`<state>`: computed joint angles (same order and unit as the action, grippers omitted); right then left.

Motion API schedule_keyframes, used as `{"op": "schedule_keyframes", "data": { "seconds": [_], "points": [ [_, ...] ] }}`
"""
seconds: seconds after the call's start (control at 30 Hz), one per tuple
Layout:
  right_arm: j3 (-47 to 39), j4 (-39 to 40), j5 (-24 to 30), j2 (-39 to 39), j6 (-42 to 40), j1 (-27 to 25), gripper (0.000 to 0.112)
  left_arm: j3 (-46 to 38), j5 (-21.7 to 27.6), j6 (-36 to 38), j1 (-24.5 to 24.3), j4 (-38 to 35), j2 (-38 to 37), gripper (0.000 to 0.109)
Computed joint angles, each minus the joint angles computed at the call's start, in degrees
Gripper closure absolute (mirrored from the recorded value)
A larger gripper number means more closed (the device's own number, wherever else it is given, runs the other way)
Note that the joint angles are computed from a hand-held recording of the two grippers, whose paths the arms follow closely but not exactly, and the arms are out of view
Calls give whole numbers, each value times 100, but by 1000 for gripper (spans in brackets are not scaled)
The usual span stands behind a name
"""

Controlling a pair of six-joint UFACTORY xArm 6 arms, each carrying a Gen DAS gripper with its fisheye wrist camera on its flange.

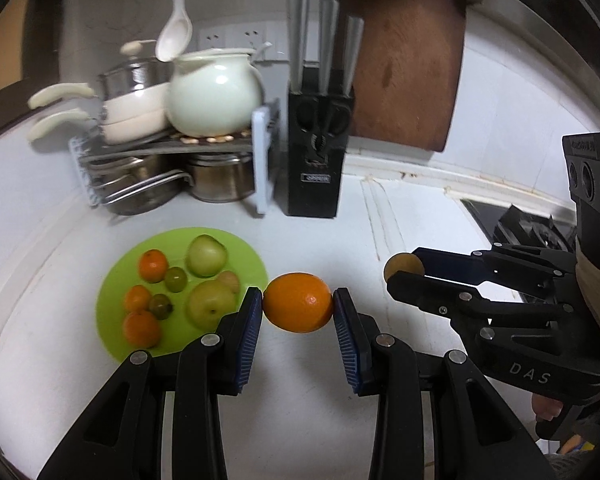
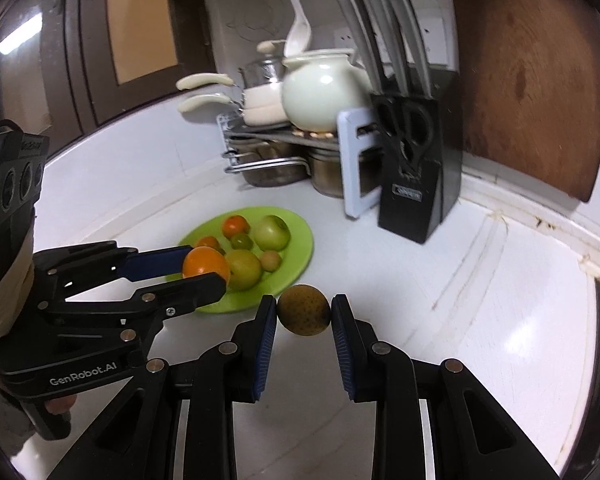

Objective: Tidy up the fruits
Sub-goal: 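Carry both fruits over the green plate and open both tools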

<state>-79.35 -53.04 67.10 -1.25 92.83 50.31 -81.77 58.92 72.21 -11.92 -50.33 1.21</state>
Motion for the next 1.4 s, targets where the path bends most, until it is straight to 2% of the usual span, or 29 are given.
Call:
{"op": "schedule_keyframes", "data": {
  "seconds": [0.33, 0.67, 0.93, 1.17, 1.4],
  "points": [
    [-305, -184, -348, 214, -400, -70, 83, 164, -349, -147, 241, -192, -233, 72],
    [-521, -289, -1035, 389, -894, -349, 83, 115, -878, -508, 312, -265, -243, 72],
    [-797, -236, -1640, 610, -1300, -685, 83, -392, -1103, -837, 298, -152, 107, 72],
    [-1169, -126, -1898, 918, -1692, -935, 83, -885, -1249, -1124, 248, 32, 511, 72],
    [-1514, 289, -2282, 1293, -2250, -1269, 83, -1446, -1373, -1541, 183, 296, 1051, 72]
  ]
}}
